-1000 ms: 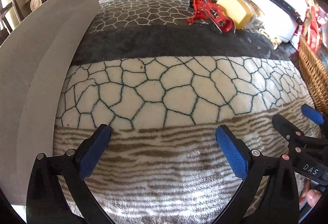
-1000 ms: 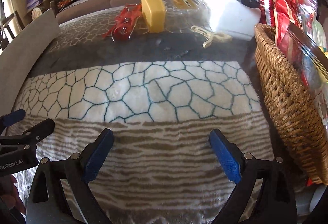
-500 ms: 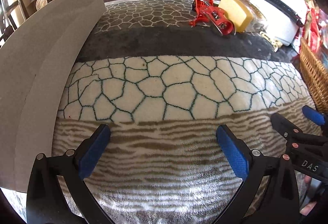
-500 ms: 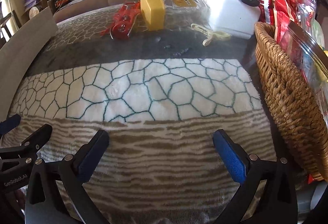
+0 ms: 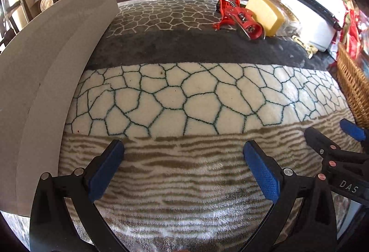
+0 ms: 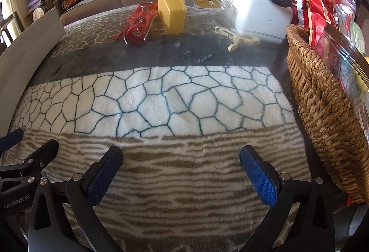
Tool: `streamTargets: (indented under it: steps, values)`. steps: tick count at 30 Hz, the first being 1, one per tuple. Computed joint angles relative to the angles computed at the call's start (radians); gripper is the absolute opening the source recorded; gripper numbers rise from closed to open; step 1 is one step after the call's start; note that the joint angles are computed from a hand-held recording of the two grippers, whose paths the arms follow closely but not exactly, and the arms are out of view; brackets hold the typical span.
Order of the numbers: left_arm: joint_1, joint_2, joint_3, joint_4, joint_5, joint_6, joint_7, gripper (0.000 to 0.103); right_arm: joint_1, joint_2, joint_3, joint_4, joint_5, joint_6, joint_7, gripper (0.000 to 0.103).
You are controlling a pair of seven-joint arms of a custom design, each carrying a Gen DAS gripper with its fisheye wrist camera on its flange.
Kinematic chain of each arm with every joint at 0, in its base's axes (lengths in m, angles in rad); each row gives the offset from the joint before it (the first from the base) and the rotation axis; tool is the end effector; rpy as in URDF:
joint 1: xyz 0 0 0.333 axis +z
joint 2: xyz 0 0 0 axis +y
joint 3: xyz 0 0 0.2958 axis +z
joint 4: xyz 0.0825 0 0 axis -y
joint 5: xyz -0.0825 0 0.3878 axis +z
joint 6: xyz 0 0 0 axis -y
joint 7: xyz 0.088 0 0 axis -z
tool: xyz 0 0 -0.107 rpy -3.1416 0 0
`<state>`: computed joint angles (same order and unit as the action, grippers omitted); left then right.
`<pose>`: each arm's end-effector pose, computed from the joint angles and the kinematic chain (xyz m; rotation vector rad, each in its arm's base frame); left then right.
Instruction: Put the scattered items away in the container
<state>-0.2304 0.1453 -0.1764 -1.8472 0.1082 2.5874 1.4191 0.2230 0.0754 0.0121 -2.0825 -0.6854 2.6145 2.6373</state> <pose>0.5932 -0.2521 0.4923 -1.5910 2.2032 -0.6920 0.5768 0.1525 0.4142 -1.5807 2.1673 -0.7246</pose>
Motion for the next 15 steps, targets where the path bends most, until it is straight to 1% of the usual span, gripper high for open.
streamTargets:
  steps: [15]
  values:
    - [-0.001, 0.009, 0.001, 0.015, 0.000, -0.008, 0.004, 0.103, 0.001, 0.000, -0.001, 0.000, 0.000, 0.000, 0.000, 0.103]
